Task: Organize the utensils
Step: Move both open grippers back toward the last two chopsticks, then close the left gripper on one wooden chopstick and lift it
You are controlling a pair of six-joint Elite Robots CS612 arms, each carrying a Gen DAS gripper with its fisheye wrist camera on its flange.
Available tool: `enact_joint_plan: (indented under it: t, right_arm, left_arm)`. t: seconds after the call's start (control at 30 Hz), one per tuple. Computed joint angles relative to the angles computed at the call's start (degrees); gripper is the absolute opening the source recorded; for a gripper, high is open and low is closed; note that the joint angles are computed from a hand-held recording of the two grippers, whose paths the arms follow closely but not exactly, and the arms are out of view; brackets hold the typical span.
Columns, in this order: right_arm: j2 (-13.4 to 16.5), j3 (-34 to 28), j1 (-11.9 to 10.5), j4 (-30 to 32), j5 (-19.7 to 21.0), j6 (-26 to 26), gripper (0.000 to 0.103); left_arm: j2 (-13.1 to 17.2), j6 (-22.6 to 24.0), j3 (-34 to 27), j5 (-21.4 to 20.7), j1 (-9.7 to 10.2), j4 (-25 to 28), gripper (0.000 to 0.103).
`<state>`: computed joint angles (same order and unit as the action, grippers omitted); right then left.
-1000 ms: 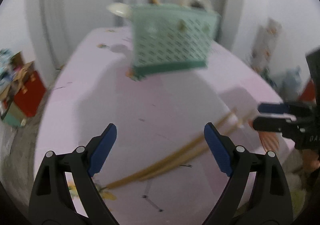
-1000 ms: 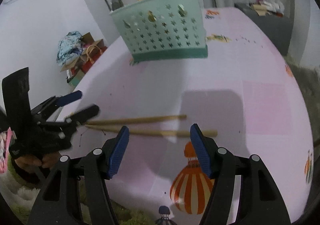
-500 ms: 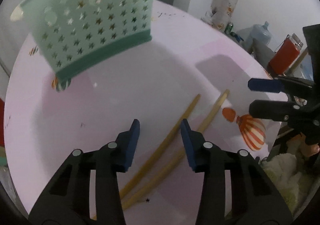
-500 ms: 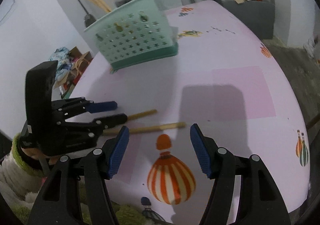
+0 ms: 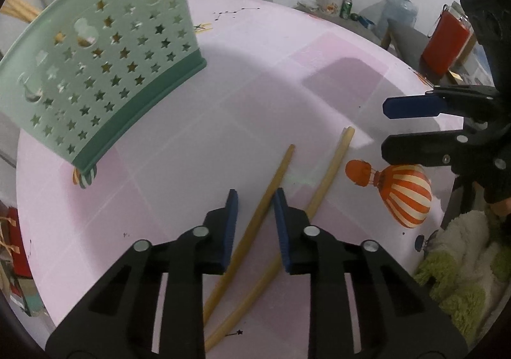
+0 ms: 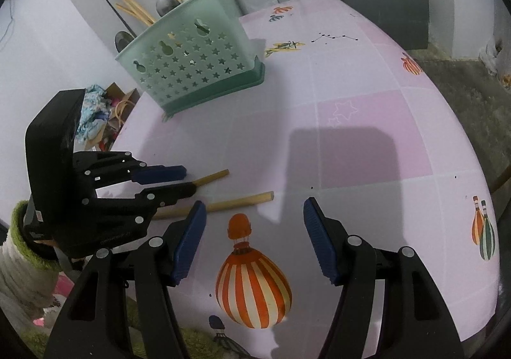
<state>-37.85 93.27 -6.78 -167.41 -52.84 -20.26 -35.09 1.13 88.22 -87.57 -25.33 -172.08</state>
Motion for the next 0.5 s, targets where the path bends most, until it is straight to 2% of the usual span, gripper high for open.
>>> enact_joint_plan:
  t: [0.13, 0.27, 0.4, 0.5]
  right_arm:
    - [-0.13, 0.24, -0.09, -0.42, 0.24, -0.10, 0.062]
    - [-0.48, 0.66, -0.18, -0.45, 0.84, -0.64, 0.062]
    - [-0.98, 0.83, -0.13, 1.71, 2.05, -2.45, 0.059]
    - [-1.35, 0.59, 0.20, 5.88, 3.39, -4.83, 0.058]
  left_arm:
    - [0.56, -0.19, -1.26, -0.49, -0.15, 0.56, 0.010]
    - [0.68, -3.31, -1.22, -1.83, 0.32, -0.69, 0.006]
    - [0.85, -8.27, -0.63, -4.00, 1.04, -3.10, 0.005]
    - [0.91, -12.47, 0.10, -4.99, 1.90, -5.32, 0.005]
